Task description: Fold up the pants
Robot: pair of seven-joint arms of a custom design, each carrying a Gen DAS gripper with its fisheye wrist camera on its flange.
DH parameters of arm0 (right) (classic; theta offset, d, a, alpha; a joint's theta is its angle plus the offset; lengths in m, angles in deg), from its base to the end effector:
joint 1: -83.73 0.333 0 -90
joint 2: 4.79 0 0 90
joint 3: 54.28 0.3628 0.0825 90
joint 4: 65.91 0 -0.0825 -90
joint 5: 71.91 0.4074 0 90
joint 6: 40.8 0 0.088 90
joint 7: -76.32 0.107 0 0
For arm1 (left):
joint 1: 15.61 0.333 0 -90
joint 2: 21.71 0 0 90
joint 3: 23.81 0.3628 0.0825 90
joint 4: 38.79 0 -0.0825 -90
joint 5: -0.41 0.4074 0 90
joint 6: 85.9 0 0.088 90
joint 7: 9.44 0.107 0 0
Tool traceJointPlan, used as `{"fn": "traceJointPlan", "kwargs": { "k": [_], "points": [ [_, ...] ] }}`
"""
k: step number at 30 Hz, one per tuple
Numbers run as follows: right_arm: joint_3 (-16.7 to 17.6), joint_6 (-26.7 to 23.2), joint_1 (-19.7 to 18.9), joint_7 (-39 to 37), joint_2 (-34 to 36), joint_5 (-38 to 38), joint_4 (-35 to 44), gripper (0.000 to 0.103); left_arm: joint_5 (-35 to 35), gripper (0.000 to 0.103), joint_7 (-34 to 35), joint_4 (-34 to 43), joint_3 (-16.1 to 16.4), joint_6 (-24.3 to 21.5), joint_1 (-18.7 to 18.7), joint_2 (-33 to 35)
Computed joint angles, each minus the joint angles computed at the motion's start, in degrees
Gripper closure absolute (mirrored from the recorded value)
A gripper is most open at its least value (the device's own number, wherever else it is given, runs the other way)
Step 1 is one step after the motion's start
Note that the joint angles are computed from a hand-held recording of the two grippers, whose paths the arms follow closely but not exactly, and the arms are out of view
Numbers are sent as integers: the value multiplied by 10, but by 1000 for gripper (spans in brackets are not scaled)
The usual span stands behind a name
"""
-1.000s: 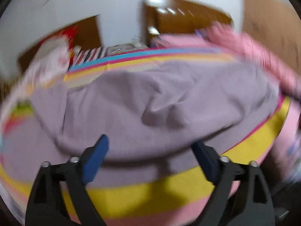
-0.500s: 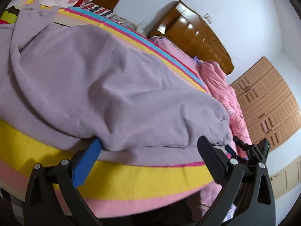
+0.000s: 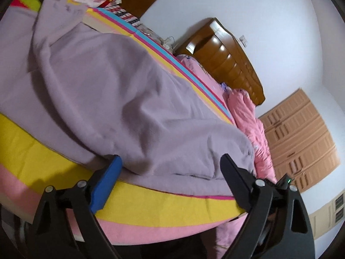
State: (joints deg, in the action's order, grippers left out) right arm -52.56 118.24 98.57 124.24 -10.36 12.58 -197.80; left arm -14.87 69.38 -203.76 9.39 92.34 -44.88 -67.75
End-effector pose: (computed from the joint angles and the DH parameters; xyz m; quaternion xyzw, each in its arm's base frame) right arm 0.5227 0.1101 0.4529 -0.5400 0.7066 0.0398 0.4555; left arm 0.3513 0.0600 0.4849 -0.7710 0.4151 -0.4793 0.0601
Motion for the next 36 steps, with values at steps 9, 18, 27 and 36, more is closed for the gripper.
{"fn": "traceJointPlan", "kwargs": {
  "k": [9, 18, 27, 36],
  "points": [
    [-2, -9, -4, -26, 1, 27, -7, 86, -18, 13, -51, -13, -35, -16, 90, -11],
    [0, -7, -4, -30, -1, 28, -10, 86, -13, 73, -26, 17, -33, -38, 97, 37],
    [-3, 17, 5, -87, -34, 24, 20, 92, -26, 97, 60, 110, -14, -53, 71, 18],
    [-8, 23, 6, -40, -57, -48, -44, 92, -3, 96, 62, 57, -88, -132, 187, 36]
  ]
}}
